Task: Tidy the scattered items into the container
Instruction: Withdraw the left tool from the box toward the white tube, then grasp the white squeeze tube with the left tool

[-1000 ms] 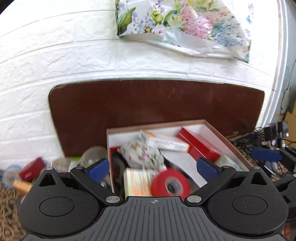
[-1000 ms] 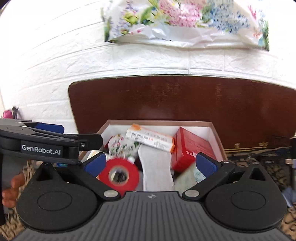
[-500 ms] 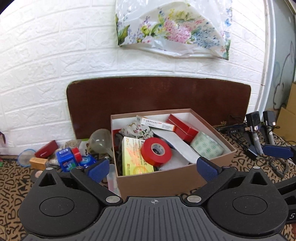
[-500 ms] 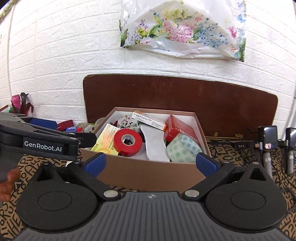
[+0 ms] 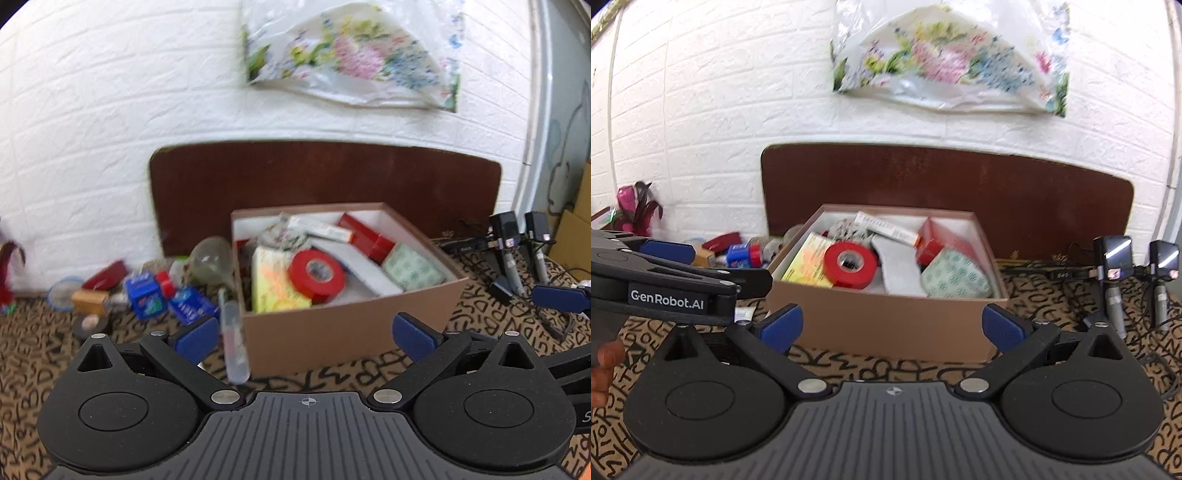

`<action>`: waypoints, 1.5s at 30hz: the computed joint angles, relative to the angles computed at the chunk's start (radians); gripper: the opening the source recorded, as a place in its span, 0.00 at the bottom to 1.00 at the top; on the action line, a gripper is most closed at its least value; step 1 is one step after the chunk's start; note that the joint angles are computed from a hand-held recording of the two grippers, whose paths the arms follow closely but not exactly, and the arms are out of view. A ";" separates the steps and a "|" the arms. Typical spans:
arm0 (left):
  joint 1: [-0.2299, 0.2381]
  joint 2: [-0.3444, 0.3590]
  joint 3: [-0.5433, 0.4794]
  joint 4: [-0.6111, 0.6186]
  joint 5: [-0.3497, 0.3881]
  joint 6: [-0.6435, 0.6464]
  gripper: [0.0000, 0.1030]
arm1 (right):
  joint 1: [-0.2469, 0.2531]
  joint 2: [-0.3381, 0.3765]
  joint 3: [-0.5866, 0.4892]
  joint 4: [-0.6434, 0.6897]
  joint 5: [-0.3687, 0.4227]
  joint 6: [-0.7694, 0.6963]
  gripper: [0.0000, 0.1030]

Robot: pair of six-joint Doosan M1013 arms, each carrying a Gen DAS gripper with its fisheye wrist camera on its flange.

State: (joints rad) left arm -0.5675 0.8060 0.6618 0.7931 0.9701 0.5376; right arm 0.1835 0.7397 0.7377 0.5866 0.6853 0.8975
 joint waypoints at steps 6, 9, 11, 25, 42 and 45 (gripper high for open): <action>0.023 -0.067 0.170 -0.013 -0.010 -0.094 1.00 | 0.031 0.026 -0.002 -0.001 0.065 -0.018 1.00; 0.040 -0.093 0.238 -0.021 -0.006 -0.131 1.00 | 0.053 0.045 -0.006 0.015 0.097 -0.029 1.00; 0.056 -0.113 0.285 -0.038 -0.021 -0.160 1.00 | 0.070 0.059 -0.011 0.021 0.110 -0.034 1.00; 0.159 -0.089 0.303 -0.285 -0.116 -0.065 0.85 | 0.159 0.173 -0.129 -0.013 0.194 -0.090 0.86; 0.208 -0.007 0.187 -0.481 -0.150 0.148 0.44 | 0.174 0.290 -0.301 0.004 0.262 0.029 0.35; 0.201 -0.024 0.215 -0.485 -0.153 0.146 0.44 | 0.176 0.255 -0.235 0.012 0.238 0.003 0.35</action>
